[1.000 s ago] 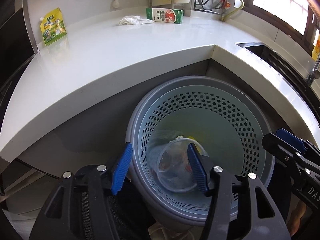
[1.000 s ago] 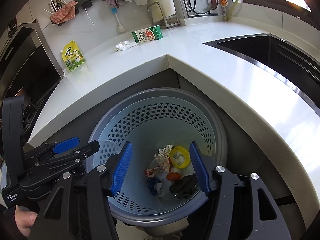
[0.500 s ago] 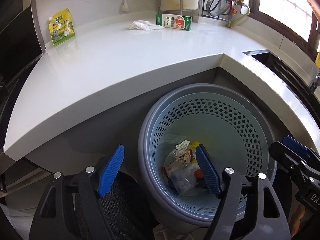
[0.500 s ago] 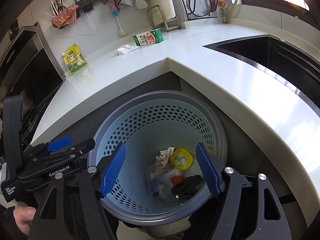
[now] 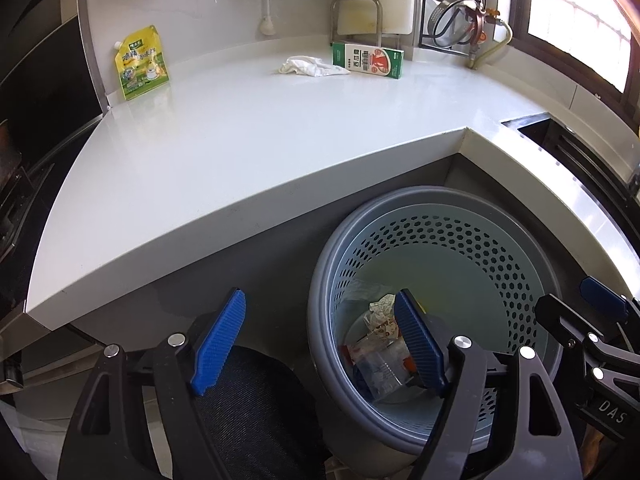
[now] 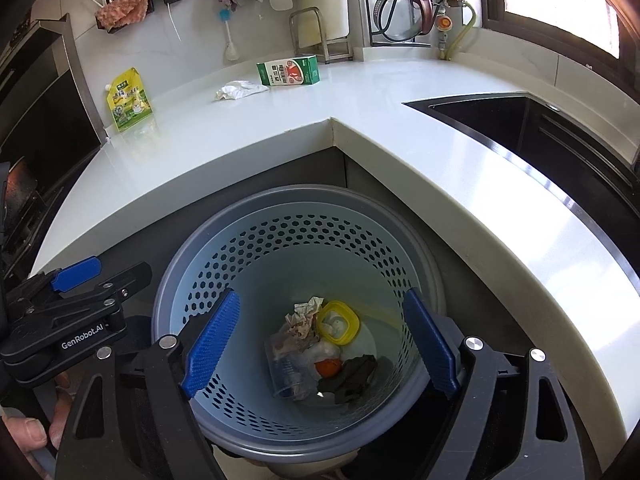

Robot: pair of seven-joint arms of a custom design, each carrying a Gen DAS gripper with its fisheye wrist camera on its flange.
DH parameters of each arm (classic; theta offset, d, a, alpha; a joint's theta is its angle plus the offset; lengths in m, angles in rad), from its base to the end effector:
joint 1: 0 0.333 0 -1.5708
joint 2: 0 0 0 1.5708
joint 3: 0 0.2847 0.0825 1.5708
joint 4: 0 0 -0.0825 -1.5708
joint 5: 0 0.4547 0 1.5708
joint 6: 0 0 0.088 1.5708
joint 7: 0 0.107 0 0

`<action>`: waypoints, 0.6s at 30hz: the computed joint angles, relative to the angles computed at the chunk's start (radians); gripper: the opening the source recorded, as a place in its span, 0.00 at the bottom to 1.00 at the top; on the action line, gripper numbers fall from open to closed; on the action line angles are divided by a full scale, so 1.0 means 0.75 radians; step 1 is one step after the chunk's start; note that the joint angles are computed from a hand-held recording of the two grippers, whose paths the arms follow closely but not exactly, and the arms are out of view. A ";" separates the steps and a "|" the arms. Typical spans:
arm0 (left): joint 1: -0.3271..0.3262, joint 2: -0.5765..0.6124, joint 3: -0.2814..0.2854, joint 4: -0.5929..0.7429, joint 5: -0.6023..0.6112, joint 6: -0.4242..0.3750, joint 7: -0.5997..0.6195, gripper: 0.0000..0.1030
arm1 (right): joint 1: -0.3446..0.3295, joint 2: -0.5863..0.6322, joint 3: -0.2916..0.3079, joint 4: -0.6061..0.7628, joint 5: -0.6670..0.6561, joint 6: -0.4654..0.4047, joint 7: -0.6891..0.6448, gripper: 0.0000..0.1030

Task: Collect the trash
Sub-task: 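Move both tools back to the juice carton and white tissue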

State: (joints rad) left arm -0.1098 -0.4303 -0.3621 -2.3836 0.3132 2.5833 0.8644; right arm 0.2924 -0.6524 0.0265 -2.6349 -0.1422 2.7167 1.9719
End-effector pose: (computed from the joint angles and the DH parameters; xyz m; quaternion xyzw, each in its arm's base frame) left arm 0.4823 -0.2586 0.4815 -0.6651 0.6637 -0.2402 0.2437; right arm 0.4537 0.1550 0.4820 -0.6675 0.6506 -0.2012 0.3011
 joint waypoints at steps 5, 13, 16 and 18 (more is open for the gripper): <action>0.004 -0.018 0.013 -0.016 -0.013 0.008 0.006 0.73 | -0.057 0.008 0.079 0.035 -0.076 -0.043 0.083 0.78; 0.030 -0.049 0.034 -0.011 -0.050 0.028 0.034 0.73 | -0.135 0.015 0.178 0.108 -0.300 -0.064 0.253 0.78; 0.054 -0.024 0.039 0.035 -0.048 0.047 0.056 0.77 | -0.143 0.051 0.175 0.164 -0.361 -0.039 0.251 0.81; 0.092 0.002 0.021 0.082 -0.002 0.060 0.041 0.79 | -0.156 0.092 0.174 0.212 -0.399 -0.010 0.245 0.81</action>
State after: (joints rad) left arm -0.0411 -0.4287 -0.3466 -2.3224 0.3116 2.6282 0.8952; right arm 0.1751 -0.5837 0.1572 -2.4761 -0.4412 2.7093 2.1557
